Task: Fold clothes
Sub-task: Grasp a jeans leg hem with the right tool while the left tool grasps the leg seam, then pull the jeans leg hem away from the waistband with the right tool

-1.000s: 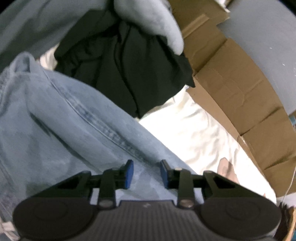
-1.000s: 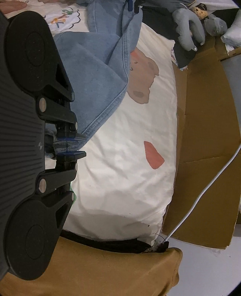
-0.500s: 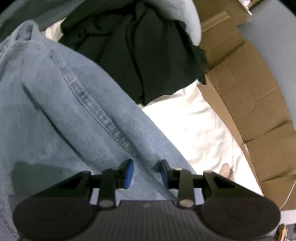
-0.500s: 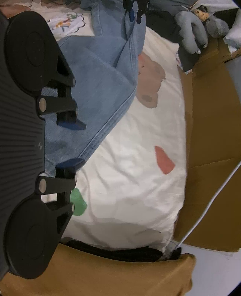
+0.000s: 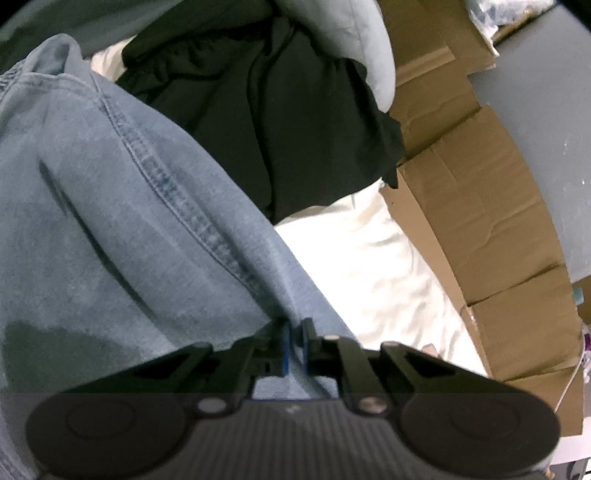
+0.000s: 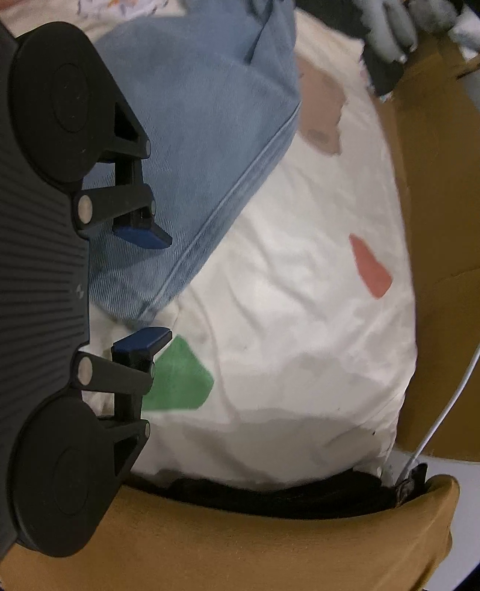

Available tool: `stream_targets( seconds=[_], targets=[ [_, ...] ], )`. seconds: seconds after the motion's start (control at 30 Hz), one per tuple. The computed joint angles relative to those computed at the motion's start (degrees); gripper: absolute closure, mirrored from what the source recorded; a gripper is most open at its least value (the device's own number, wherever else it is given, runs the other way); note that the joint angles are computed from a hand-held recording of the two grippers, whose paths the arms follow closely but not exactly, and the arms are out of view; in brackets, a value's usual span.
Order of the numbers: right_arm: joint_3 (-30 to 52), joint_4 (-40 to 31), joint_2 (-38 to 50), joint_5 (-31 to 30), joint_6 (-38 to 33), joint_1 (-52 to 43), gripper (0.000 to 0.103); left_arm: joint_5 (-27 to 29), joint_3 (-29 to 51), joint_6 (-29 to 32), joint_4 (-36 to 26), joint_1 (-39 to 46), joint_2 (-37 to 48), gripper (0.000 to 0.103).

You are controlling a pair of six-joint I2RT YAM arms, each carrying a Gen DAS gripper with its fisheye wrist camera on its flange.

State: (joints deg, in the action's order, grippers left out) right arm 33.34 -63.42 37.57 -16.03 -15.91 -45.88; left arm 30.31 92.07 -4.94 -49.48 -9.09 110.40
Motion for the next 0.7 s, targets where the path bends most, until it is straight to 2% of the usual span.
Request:
stream_targets(
  seconds=[0.27,0.33,0.37,0.4,0.53,0.7],
  targets=[
    [-2.1,1.3,0.0,-2.0,-0.5,-3.9,0.048,0.4,-2.5,0.9,0.5,0.6,-1.4,0.096],
    [-3.1,1.7,-2.4,-0.1,1.9,-0.3,0.055,0.6,-2.7,1.0,0.5,0.7,-1.6,0.097],
    [-2.4,1.4,-2.3,0.5,2.5,1.2,0.065,0.7,-2.8,1.1,0.5,0.7,-1.7,0.097],
    [-1.8,1.1,-2.3,1.1,3.1,2.6,0.079,0.7,-2.6,1.2,0.4,0.7,-1.9,0.098],
    [1.9,0.6,-2.6,2.8,4.1,6.3,0.08,0.0,-1.8,1.8,0.3,-0.2,-2.5,0.099],
    [8.5,4.2,0.5,9.0,2.6,13.1,0.08,1.0,0.1,-0.3,1.7,-1.5,-2.3,0.099]
  ],
)
